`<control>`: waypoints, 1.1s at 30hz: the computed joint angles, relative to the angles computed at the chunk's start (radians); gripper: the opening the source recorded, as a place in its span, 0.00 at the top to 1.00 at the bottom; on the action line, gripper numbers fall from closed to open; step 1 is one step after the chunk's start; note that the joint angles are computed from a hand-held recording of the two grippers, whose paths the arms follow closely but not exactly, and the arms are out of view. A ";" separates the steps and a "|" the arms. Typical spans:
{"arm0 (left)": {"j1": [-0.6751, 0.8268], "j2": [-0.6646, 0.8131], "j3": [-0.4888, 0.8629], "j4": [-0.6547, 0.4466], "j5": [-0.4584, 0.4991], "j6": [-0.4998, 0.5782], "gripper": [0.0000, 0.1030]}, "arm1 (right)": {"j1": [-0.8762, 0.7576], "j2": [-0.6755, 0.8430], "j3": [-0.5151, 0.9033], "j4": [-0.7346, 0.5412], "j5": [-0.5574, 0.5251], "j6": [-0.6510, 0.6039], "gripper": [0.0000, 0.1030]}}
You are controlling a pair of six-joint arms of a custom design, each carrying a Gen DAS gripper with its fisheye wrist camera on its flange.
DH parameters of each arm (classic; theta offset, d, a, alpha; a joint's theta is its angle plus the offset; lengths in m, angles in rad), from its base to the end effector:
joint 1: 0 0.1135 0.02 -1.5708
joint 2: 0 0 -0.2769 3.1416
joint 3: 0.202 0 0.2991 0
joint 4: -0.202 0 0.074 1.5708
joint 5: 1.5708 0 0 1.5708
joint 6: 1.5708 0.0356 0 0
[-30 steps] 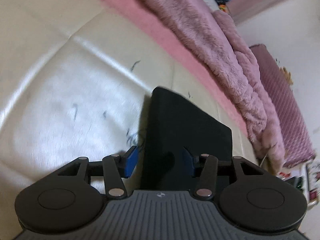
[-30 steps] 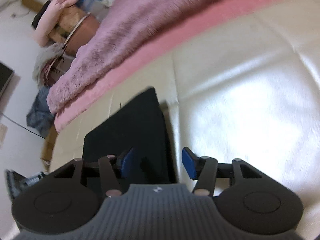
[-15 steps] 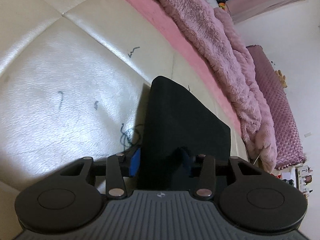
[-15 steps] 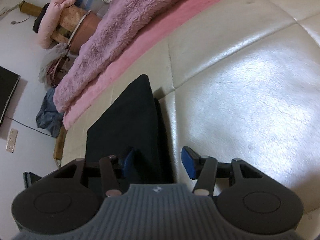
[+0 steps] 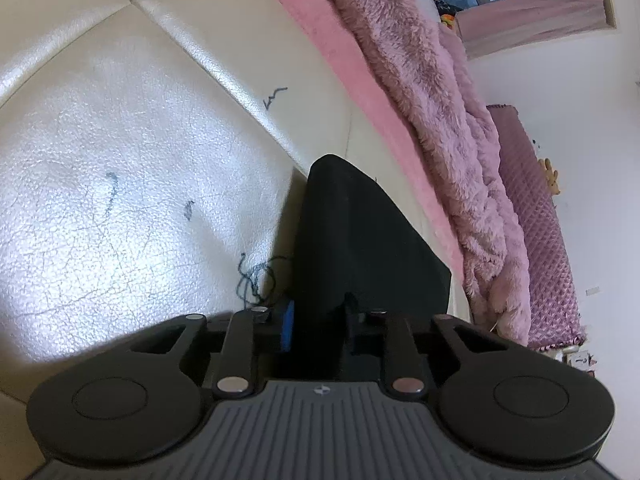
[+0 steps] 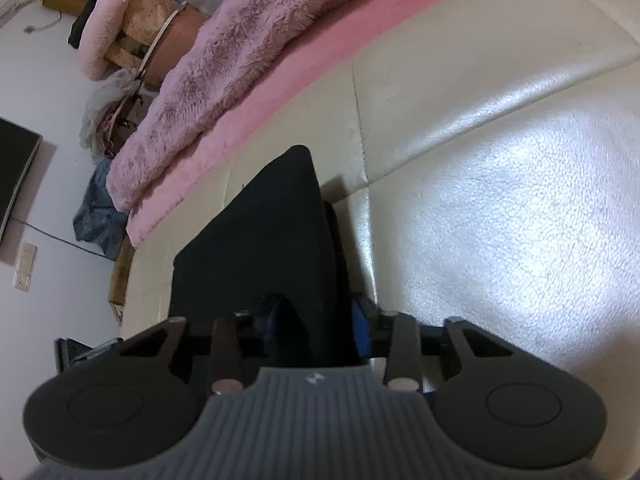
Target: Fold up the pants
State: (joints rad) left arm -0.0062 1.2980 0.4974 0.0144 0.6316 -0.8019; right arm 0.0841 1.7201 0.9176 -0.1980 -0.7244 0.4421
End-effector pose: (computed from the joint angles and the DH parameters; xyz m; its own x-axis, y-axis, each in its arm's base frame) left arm 0.2649 -0.0227 0.1389 -0.7955 -0.5751 -0.1910 -0.2150 0.5625 -0.7983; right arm 0.3590 0.0539 0.1336 -0.9376 0.2425 -0.2493 -0.0202 0.6776 0.7352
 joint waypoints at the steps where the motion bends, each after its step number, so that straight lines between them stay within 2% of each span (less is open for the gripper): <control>1: -0.003 -0.003 0.004 -0.011 -0.006 0.001 0.78 | -0.003 0.001 -0.004 0.008 -0.005 0.013 0.77; 8: -0.051 -0.069 0.081 -0.195 -0.123 0.083 0.82 | 0.018 -0.060 -0.007 -0.028 0.035 0.023 0.88; 13: 0.005 -0.101 0.135 -0.292 -0.110 0.156 0.83 | 0.072 -0.117 0.036 -0.111 0.081 0.002 0.90; 17: 0.088 -0.099 0.217 -0.393 -0.082 0.272 0.83 | 0.139 -0.125 0.072 -0.110 0.116 0.043 0.90; 25: 0.240 0.041 0.450 -0.549 -0.044 0.504 0.83 | 0.266 -0.013 0.200 -0.007 0.156 0.206 0.90; 33: 0.281 0.256 0.601 -0.550 -0.058 0.602 0.83 | 0.309 0.198 0.420 -0.027 0.170 0.234 0.90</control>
State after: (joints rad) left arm 0.2748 1.5539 1.0983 -0.5356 0.5734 -0.2001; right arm 0.3926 1.9181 1.3379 -0.2246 -0.5545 0.6760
